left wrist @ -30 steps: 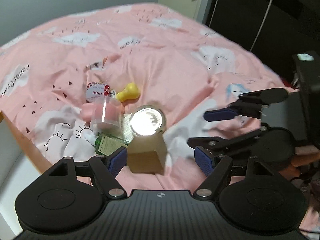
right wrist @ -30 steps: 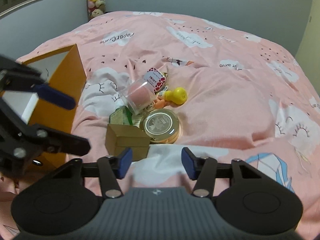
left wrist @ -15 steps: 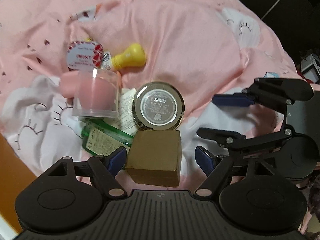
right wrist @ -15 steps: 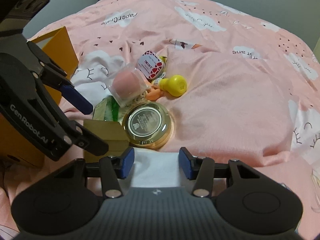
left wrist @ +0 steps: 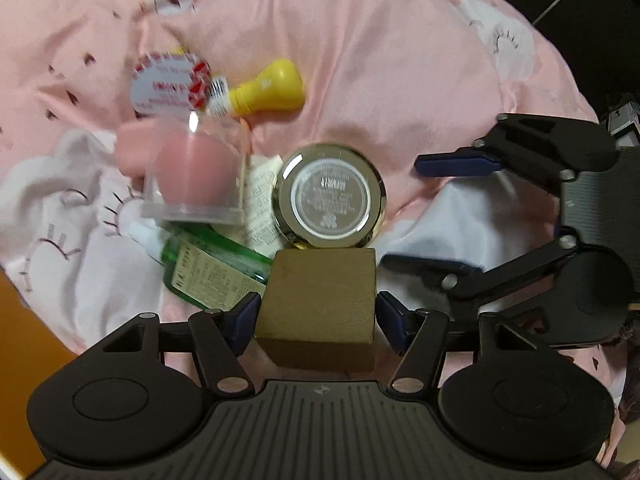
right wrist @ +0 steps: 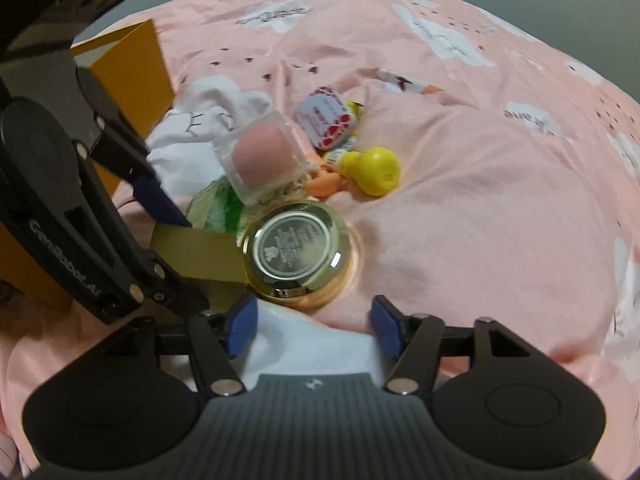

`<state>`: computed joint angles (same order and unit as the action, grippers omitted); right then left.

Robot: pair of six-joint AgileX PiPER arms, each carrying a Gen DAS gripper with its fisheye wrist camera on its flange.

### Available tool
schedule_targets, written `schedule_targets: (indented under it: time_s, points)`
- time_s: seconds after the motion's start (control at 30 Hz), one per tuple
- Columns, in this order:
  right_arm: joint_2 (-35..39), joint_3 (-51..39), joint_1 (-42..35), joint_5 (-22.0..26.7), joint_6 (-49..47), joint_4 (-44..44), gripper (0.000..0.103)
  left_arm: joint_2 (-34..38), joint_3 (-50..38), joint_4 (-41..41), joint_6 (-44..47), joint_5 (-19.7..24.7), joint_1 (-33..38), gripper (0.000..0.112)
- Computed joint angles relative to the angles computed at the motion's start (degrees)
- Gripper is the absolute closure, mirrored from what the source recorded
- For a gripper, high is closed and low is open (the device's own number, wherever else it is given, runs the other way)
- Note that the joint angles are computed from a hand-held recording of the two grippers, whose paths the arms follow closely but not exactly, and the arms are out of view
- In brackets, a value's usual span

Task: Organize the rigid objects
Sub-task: 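Grasp the tan cube box with the left tool while the right tool grasps the gold watch tin, then carry the tan cube and gold tin into the white box and lower them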

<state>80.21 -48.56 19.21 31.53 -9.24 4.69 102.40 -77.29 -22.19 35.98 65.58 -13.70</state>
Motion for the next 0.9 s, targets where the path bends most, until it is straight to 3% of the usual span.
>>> schedule_targets:
  time_s: [0.13,0.4,0.7,0.9]
  points:
    - [1.7,-1.5,1.6,-1.1,-0.5,-2.8,0.027,-2.9,-1.3,-0.1,1.5,1.1,1.5,0.041]
    - [10.2,-7.9,3.0,-1.1,-1.5,-4.7,0.021,-5.4,-1.8,2.3,2.3,-2.5,3.7,0.042]
    - [15.1,-11.7,2.7,0.2,-2.5,-1.8,0.027,-6.0,0.6,-0.4,4.5,-4.9,6.4,0.042]
    - [11.2,-11.5,3.9,2.1,1.0,-3.7,0.027,-10.3,3.3,-4.0,7.8,-5.2,8.8,0.042]
